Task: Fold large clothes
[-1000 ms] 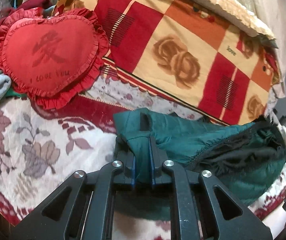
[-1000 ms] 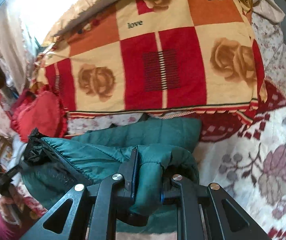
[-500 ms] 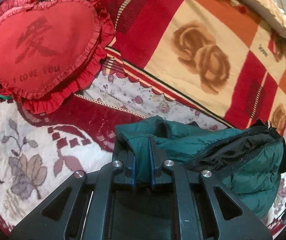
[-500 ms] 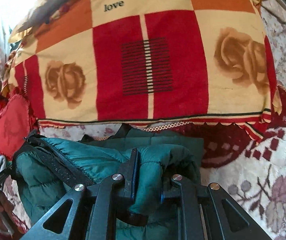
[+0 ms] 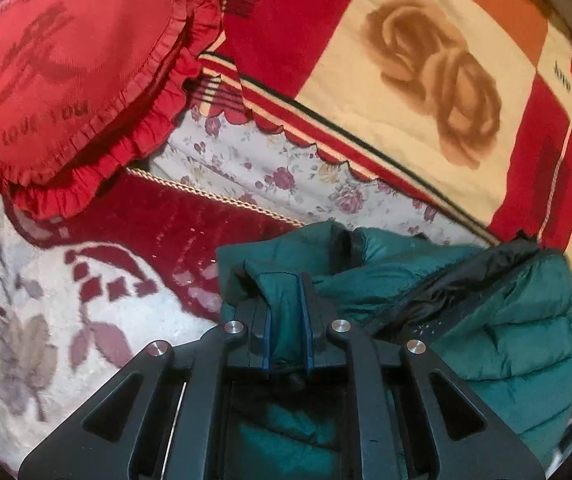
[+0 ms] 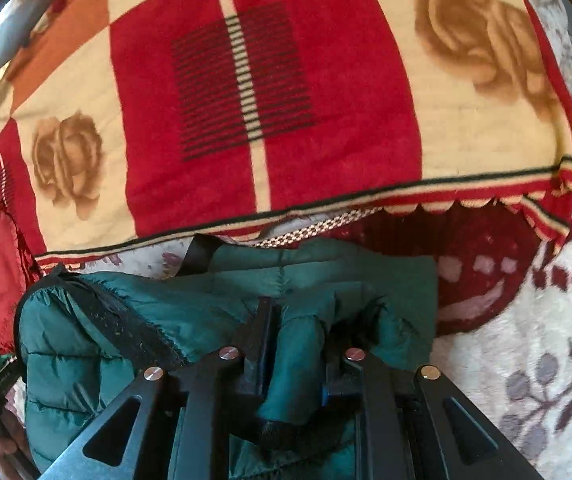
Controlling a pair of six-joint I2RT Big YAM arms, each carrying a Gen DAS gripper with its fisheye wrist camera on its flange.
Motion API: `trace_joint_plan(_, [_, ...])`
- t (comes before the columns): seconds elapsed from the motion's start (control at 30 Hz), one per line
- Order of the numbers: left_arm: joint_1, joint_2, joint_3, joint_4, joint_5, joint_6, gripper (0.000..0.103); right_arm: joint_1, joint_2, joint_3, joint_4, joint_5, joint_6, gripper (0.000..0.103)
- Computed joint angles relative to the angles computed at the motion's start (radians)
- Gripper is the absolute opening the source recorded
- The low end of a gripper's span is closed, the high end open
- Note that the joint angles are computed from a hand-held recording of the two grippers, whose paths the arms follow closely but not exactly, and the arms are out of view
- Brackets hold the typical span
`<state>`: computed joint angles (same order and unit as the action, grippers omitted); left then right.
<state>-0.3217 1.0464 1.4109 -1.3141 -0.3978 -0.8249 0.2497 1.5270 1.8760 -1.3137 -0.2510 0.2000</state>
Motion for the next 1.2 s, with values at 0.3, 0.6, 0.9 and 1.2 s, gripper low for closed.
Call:
trace_joint_plan(0.3, [0.054,-0.074,0.033,0.019,0.166,0.019,0.026,-0.027,-0.049,0.072,-0.032,-0.061,-0.023,0.077])
trace_joint_plan(0.6, [-0.085,-0.09,0.078,-0.006,-0.045,-0.006,0.074,0.115,-0.124,0.055,-0.047,0.044,-0.19,0.078])
trace_joint_plan(0.9, [-0.142,0.037,0.043,-0.065,-0.106,-0.036,0.075,0.39,-0.047,-0.026,0.083,0.348,-0.332,0.077])
trace_joint_plan(1.2, [-0.101,0.101,0.01,0.058,-0.116,0.047,0.081,0.291,0.051,-0.039,0.088,0.348,-0.157,0.08])
